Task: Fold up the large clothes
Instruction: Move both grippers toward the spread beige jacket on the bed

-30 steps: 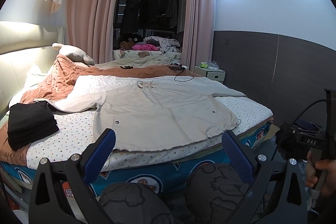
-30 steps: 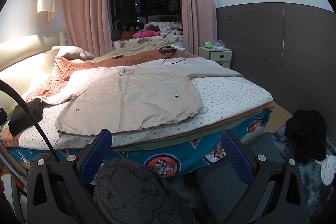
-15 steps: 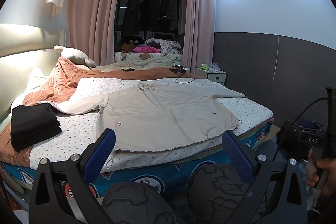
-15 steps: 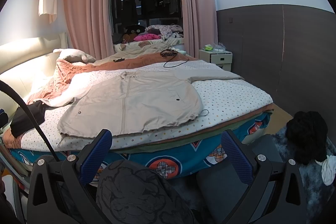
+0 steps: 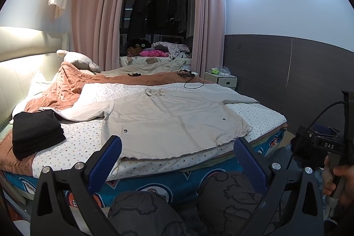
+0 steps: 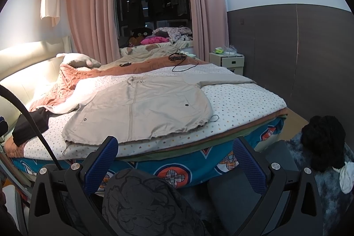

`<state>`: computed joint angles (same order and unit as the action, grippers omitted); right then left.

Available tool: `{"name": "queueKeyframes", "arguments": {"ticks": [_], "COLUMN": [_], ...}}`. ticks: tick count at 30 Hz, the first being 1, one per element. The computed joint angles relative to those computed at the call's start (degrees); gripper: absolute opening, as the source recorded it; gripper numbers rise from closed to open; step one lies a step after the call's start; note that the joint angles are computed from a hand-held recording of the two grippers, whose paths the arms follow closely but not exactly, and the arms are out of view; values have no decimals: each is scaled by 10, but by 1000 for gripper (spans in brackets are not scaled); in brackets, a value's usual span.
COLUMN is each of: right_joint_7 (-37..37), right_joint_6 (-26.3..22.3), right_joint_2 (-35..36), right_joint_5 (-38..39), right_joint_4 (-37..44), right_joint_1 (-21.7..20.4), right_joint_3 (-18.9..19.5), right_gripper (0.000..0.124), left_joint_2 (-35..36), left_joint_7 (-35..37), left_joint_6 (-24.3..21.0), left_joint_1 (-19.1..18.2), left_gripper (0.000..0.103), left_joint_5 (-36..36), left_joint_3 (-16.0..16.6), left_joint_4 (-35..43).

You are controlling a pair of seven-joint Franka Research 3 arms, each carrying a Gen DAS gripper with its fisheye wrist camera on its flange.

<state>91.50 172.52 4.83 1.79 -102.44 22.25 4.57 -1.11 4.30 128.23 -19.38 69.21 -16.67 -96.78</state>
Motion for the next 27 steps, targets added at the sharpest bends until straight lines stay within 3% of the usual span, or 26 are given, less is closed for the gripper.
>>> {"name": "queueKeyframes", "arguments": {"ticks": [3, 10, 27], "right_joint_7": [2, 1, 6], "right_joint_6": [4, -27, -81], "right_joint_2": [-1, 9, 115], "right_joint_5": [-5, 4, 9], "right_joint_4": [-3, 19, 164], "right_joint_1": [1, 0, 15], "right_joint_3": [-2, -1, -18], "right_gripper": [103, 103, 103], "left_joint_2": [5, 5, 22], "left_joint_7": [-8, -6, 7], "left_joint_6": [-26, -19, -32], "left_joint_1": [-5, -4, 11], "left_gripper": [103, 103, 103], "left_joint_5": [13, -9, -28], "left_joint_3": [-3, 2, 20], "left_joint_4": [8, 10, 31]}}
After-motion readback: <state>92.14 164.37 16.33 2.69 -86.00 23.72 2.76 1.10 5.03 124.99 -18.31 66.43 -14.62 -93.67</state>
